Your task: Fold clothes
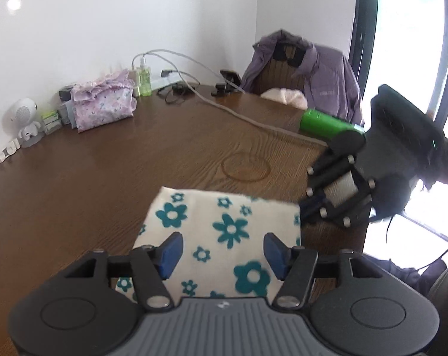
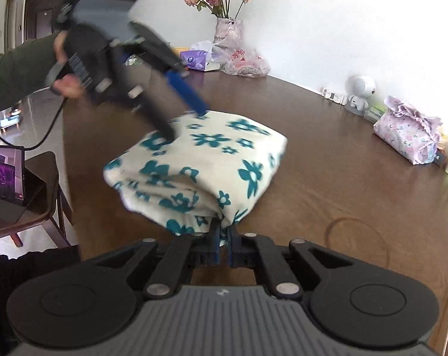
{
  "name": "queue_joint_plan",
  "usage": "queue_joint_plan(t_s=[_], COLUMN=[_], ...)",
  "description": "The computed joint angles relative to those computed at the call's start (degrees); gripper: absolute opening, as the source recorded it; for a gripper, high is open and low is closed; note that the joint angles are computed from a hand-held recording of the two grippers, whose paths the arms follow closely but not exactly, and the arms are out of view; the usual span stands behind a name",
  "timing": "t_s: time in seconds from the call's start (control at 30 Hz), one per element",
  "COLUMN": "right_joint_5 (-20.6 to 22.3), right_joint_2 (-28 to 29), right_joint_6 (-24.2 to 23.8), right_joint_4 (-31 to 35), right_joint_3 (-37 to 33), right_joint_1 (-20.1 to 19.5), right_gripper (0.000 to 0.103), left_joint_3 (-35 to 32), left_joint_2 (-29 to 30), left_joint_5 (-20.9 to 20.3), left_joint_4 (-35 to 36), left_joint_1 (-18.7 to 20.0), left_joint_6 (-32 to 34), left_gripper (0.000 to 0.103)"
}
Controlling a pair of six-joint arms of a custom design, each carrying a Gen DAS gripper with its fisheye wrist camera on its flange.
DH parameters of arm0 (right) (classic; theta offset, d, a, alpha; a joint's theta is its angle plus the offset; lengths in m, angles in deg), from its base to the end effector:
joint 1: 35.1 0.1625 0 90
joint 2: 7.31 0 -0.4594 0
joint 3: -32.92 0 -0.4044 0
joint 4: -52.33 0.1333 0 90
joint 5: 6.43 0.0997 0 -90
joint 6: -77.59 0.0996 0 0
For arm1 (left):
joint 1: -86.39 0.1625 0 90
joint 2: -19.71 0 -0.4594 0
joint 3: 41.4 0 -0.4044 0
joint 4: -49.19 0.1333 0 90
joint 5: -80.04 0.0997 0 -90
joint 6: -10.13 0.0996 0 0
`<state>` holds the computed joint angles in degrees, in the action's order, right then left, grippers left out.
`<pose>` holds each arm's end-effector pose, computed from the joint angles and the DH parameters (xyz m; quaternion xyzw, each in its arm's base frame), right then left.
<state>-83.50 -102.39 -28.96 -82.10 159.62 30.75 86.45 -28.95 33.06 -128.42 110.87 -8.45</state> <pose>-0.0309 -0.4491 0.3355 0.6599 -0.7347 0.1479 0.0541 -0.3613 -0.3856 0.0528 0.3448 0.8618 -0.2956 0.2258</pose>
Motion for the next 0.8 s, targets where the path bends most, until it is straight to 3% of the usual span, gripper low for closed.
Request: queue_joint_plan(t_s=[0.07,0.1,0.13,0.2,0.27,0.3,0.33,0.4,0.43,0.6,0.67,0.7,0.73,0.8], right_joint_5=[0.4,0.9,2.2,4.6,4.5,4.5,4.6,6.4,7.1,9.9,8.3,7.3,7.5,9.0], right_joint_2=[-3.3,-4.5,-5.2,-6.5,-6.0,-5.6,-4.9,-5.2,-5.5,-8.2,-9.2,-9.5,-9.7,-9.3], right_joint_6=[-1.9,-4.0,-5.6,-8.4,-6.7,-6.0,-6.6,-10.1,-12.1,-22.9,-20.6,-18.2,-15.7,-12.3], right_joint_4=[-1.0,-1.1,-0.4,0.9,-1.5,-3.1,-5.8,-9.6,-11.4,-16.7,-12.4,-8.9,-6.6,-4.6], right_joint_3=[2.8,3.4,3.5,3.8,4.8,5.4,6.5,9.0,10.2,14.8,13.1,11.4,10.1,8.6], right_joint_1=[-1.5,-2.2,-3.1,-4.8,-4.3,-4.0,-3.6,-4.6,-5.2,-9.0,-8.8,-8.3,-8.0,-7.7], right_gripper=[0.007,0.016,0.033,0.044,0.044,0.038,0.02,0.017,0.009,0.005,0.006,0.011,0.028,0.047], left_joint_3=[-2.0,-2.9,-3.9,-4.0,-3.7,-3.6,-3.6,-3.8,-3.8,-4.2,-4.1,-4.0,-3.9,-3.9], left_joint_2=[1.1,1.7,2.4,3.4,3.4,3.2,3.3,3.4,3.4,3.5,3.4,3.3,3.2,3.0], left_joint_5=[-0.1,-0.4,-0.7,-0.7,-0.7,-0.8,-0.5,0.2,0.2,-0.1,0.1,0.1,0.0,-1.2], left_joint_4=[1.9,3.8,5.9,5.4,4.9,4.9,5.4,6.6,6.9,8.1,7.7,7.2,6.8,5.9], left_joint_1=[0.8,1.1,1.4,1.3,1.3,1.5,1.4,1.4,1.4,1.5,1.4,1.2,0.9,0.6], left_joint_6=[0.0,0.0,0.0,0.8,0.3,-0.2,-0.3,-0.5,-0.3,0.7,1.1,1.6,2.1,3.3], left_gripper=[0.058,0.058,0.057,0.056,0.056,0.057,0.058,0.058,0.059,0.062,0.062,0.061,0.057,0.056])
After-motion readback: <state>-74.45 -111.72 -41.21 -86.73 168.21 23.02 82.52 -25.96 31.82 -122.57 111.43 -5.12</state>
